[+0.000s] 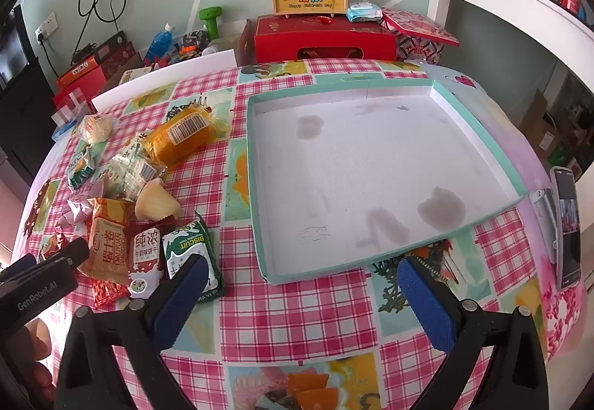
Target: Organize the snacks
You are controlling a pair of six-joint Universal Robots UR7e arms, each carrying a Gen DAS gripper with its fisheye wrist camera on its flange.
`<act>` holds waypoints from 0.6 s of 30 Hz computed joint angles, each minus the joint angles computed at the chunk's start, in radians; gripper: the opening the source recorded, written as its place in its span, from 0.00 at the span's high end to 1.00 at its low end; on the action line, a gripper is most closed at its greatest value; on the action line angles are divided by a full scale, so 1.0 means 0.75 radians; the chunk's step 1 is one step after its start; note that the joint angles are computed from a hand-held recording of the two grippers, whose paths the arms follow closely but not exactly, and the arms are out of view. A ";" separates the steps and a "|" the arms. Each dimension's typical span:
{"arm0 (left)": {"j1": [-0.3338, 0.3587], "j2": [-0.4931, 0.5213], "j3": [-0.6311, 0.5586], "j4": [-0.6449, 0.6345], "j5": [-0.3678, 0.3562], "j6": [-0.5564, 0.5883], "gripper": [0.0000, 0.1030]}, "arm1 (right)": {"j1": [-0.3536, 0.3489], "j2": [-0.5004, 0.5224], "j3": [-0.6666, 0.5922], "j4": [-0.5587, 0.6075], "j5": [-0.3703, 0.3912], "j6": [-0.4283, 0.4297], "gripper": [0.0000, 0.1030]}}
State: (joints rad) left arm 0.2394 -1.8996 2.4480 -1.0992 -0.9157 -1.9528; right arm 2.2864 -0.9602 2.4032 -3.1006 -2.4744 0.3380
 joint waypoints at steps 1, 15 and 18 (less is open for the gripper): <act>-0.002 -0.008 0.002 -0.004 0.001 0.008 0.00 | 0.000 -0.001 -0.001 0.002 0.000 0.000 0.00; -0.004 -0.024 0.013 -0.017 0.007 0.037 0.00 | -0.006 -0.008 0.002 0.000 0.010 0.003 0.00; -0.002 -0.022 0.015 -0.024 0.009 0.039 0.00 | -0.006 -0.007 0.002 -0.001 0.010 0.004 0.00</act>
